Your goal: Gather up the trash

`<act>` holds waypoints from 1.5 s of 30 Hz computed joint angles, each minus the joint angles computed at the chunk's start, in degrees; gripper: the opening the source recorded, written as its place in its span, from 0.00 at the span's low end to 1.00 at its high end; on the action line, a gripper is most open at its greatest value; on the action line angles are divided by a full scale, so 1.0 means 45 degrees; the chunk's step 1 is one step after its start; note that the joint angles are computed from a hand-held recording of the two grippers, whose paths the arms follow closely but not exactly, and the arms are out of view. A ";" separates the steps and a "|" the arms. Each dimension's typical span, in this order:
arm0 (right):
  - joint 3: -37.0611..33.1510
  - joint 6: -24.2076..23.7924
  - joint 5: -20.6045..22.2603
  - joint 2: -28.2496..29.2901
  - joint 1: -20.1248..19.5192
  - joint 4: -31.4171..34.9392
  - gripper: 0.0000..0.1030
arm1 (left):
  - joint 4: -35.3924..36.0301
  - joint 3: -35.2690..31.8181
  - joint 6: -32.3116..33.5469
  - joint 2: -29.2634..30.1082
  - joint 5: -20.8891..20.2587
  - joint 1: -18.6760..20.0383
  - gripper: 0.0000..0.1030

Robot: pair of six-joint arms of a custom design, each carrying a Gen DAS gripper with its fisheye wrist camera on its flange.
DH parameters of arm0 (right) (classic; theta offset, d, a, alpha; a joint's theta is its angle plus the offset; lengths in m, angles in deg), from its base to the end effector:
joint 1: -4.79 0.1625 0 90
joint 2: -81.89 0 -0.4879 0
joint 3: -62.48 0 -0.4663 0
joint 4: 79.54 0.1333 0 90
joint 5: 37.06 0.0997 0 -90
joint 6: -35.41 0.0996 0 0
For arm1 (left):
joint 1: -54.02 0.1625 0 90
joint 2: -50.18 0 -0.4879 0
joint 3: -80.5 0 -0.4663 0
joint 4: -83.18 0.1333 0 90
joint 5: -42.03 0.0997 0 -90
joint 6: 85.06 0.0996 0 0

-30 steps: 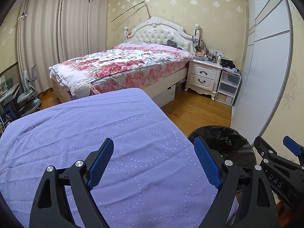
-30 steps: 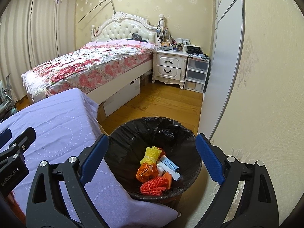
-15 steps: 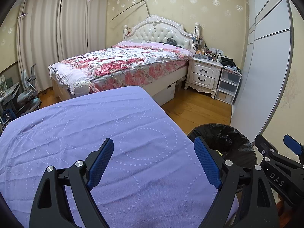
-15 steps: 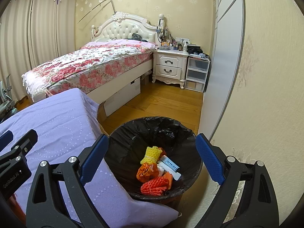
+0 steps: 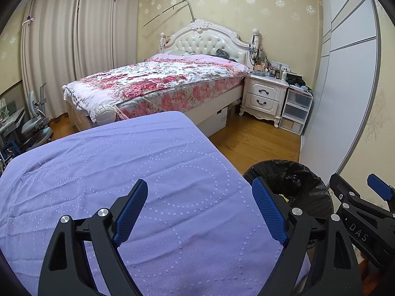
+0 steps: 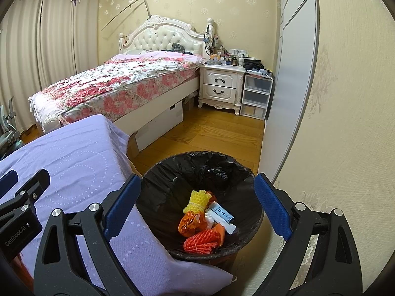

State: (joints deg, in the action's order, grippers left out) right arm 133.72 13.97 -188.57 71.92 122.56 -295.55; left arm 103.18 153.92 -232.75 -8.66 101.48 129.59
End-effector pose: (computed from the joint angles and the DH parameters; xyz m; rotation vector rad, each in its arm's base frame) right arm 0.4087 -0.6779 -0.0920 0.1344 -1.9525 1.2192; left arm -0.0007 -0.7410 0.3319 0.6007 2.2099 -1.0800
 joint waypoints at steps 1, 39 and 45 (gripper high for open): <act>-0.0004 -0.0002 0.0000 0.0001 -0.0003 0.0014 0.88 | 0.0000 0.0000 0.0000 0.0000 0.0000 0.0000 0.81; 0.0021 0.0040 0.0008 -0.0002 -0.0016 0.0034 0.88 | -0.0039 0.0208 0.0026 -0.0057 0.0225 0.0090 0.81; 0.0010 0.0083 0.0007 0.0010 0.0003 0.0075 0.88 | 0.0026 0.0134 -0.0008 -0.0034 0.0333 0.0121 0.81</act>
